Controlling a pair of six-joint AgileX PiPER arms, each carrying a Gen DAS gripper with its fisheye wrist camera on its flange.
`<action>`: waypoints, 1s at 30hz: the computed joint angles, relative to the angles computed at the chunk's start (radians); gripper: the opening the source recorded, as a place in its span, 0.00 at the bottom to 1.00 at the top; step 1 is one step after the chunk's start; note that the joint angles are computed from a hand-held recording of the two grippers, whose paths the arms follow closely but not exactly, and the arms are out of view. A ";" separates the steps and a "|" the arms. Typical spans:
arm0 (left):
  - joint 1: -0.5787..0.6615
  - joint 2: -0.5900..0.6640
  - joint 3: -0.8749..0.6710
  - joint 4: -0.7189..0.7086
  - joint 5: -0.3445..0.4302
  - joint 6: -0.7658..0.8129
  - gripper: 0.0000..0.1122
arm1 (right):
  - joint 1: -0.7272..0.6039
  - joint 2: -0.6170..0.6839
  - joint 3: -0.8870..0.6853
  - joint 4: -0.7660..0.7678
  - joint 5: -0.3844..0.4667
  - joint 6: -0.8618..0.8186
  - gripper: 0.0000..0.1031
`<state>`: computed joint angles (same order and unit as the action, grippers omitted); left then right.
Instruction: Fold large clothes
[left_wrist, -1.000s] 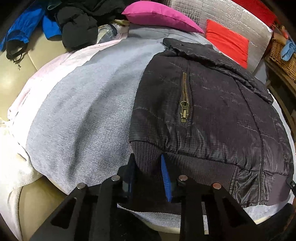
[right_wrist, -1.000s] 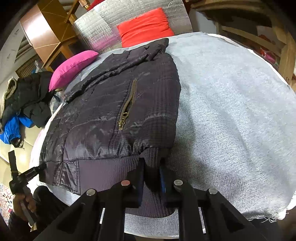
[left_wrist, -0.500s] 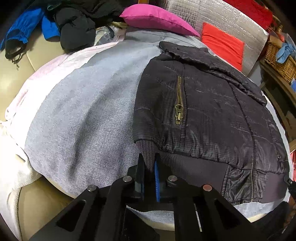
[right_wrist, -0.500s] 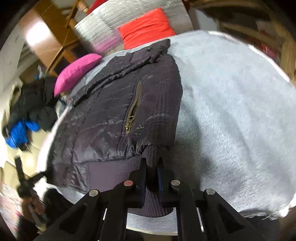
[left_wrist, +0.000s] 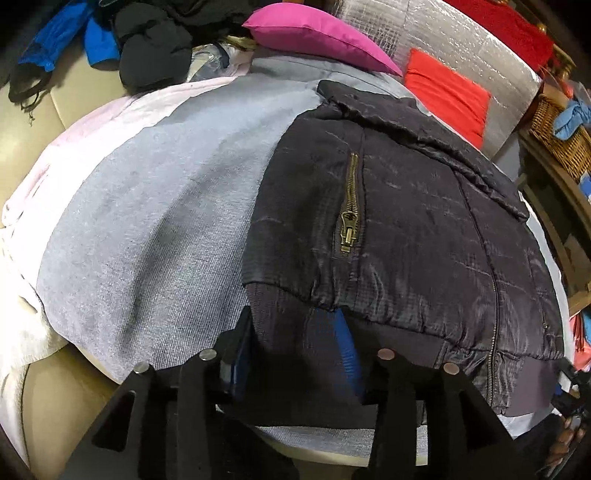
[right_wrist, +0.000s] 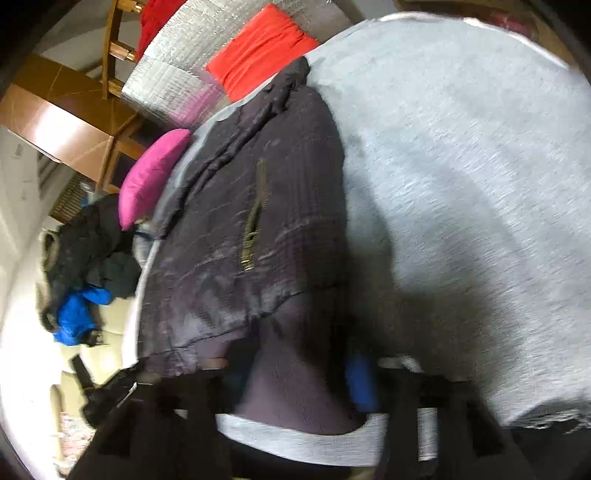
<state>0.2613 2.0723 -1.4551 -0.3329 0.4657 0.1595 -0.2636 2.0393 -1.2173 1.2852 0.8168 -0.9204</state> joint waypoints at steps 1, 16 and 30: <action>-0.003 0.002 -0.003 0.011 0.001 -0.005 0.40 | 0.010 -0.008 0.002 -0.011 -0.017 0.008 0.65; 0.018 -0.208 0.226 -0.087 -0.068 0.133 0.06 | 0.015 -0.132 0.032 -0.259 -0.069 0.106 0.09; 0.056 -0.132 0.238 -0.366 -0.064 0.345 0.41 | -0.044 -0.057 -0.008 -0.189 -0.047 0.112 0.63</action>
